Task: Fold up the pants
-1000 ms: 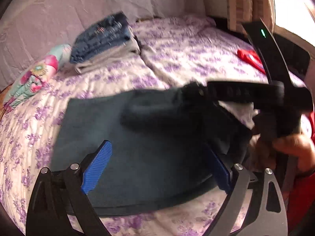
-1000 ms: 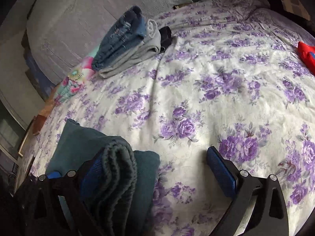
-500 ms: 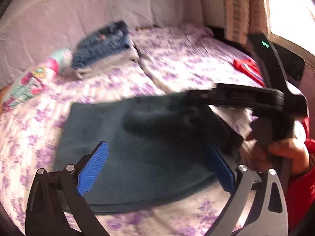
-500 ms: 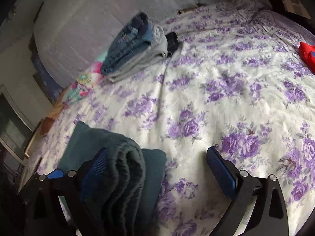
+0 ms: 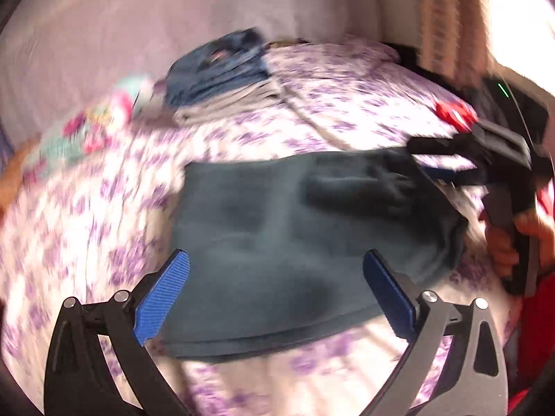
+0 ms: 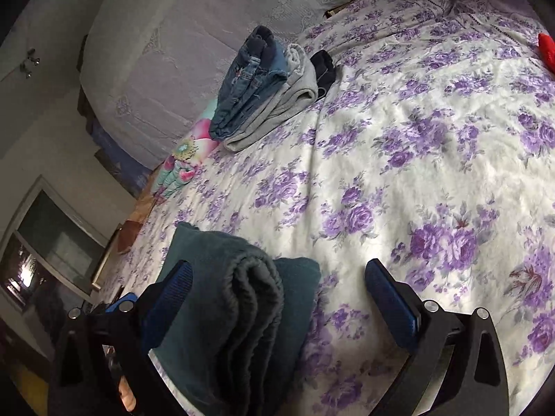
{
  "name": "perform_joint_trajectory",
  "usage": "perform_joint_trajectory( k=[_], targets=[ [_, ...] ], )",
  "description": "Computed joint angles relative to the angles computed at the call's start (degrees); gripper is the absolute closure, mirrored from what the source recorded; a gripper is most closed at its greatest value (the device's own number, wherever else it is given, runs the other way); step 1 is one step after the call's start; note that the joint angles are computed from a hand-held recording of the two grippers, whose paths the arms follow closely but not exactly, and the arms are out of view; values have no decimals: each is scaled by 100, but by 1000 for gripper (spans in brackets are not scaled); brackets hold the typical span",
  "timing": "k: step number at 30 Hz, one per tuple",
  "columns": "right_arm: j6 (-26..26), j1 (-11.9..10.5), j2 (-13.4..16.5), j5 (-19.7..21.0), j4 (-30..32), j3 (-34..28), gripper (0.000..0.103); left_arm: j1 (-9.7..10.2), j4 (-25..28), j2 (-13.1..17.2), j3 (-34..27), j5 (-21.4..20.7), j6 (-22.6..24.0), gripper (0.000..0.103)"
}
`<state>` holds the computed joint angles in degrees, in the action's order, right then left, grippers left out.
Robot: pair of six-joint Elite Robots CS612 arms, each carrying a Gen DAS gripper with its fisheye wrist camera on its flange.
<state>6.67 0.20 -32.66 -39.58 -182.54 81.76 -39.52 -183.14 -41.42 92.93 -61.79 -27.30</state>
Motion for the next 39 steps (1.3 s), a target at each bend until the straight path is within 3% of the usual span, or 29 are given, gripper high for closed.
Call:
perform_joint_trajectory(
  k=[3,6,7,8,12,16,18,19,20,21,27,32,36,39],
  targets=[
    [-509,-63,-88,484,418,153,3,302,-249,-76,233,-709,-917,5],
    [-1341,-56,-261,520,1197,282,3,610,-347,31,230,-1794,-1558,5],
    [-1593,-30,-311,420,1496,273,3,649,-454,112,216,-1978,-1628,5],
    [-1755,1,-344,292,1730,251,3,623,-598,143,242,-1922,-1518,5],
    [-2126,103,-304,188,2482,-65,3,564,-102,201,-38,-1812,-1072,5],
    [-1895,160,-145,305,2323,-298,5,647,-143,254,-147,-2134,-854,5],
    [-1697,168,-140,188,1939,-218,25,681,-410,283,-110,-2286,-869,6],
    [-1503,160,-124,145,1733,-182,48,686,-593,287,-60,-2350,-882,8],
    [-1329,127,-92,253,1660,-175,67,669,-705,275,-9,-2288,-899,23],
    [-1231,95,-67,381,1607,-175,69,643,-727,258,23,-2166,-906,38],
    [-1365,185,-215,-82,784,90,72,636,-938,235,61,-1938,-938,76],
    [-1478,161,-284,-90,821,88,74,727,-1222,205,59,-2188,-901,90],
    [-1501,132,-328,49,805,-1,77,665,-1379,96,31,-2006,-457,91],
    [-1568,164,-274,-45,965,-245,77,681,-1122,83,-178,-1927,-117,91]
  ],
)
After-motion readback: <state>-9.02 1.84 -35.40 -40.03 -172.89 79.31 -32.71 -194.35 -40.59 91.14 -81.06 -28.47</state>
